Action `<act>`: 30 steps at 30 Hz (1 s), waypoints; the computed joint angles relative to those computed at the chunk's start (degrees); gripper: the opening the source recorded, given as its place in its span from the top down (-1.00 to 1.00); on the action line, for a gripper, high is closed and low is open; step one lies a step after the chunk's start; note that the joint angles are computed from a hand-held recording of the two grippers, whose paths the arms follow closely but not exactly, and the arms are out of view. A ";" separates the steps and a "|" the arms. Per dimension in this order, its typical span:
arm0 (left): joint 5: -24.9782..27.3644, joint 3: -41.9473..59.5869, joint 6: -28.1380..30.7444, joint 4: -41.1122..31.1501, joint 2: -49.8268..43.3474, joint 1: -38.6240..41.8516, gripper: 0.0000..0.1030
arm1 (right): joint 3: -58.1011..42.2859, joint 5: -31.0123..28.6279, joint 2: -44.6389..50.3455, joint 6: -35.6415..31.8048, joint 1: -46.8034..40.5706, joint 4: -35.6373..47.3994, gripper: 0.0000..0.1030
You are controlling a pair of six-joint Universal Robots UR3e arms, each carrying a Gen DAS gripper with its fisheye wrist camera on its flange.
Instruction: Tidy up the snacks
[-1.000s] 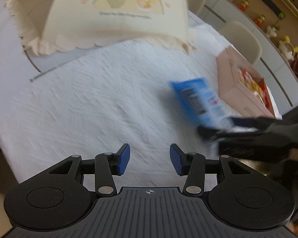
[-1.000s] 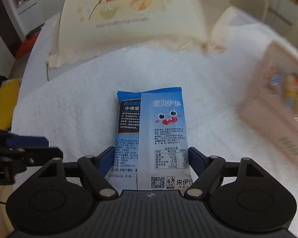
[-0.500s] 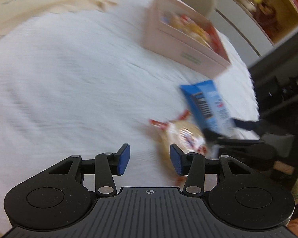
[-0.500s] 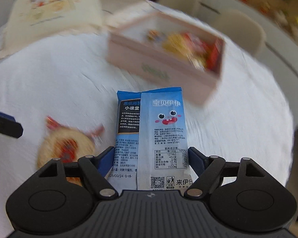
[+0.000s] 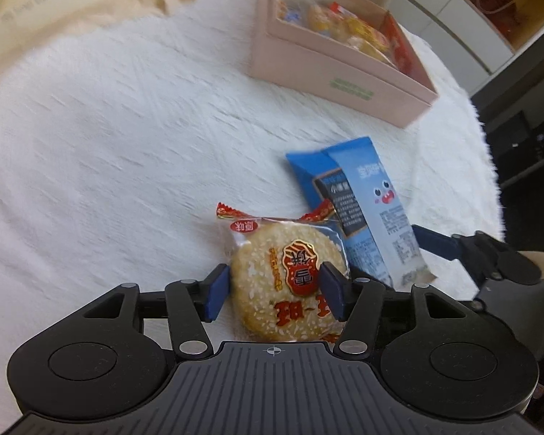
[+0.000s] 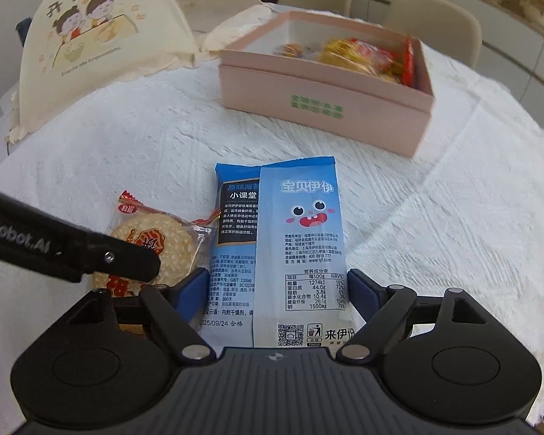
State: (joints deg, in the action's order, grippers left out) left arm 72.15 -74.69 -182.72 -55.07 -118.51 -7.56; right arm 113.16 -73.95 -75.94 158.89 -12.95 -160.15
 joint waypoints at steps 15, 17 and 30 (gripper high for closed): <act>6.27 -1.33 0.09 2.03 2.54 -1.75 -0.10 | 2.15 -4.29 -1.71 -2.54 -4.16 -2.30 -0.63; 7.73 1.80 0.16 0.89 0.36 -3.70 -0.10 | 4.38 -3.34 -2.33 -2.08 -5.98 -4.12 -0.69; 12.74 9.90 2.07 0.08 -6.77 -8.82 -0.47 | 16.07 -0.29 -0.39 5.24 -9.95 -22.73 -0.98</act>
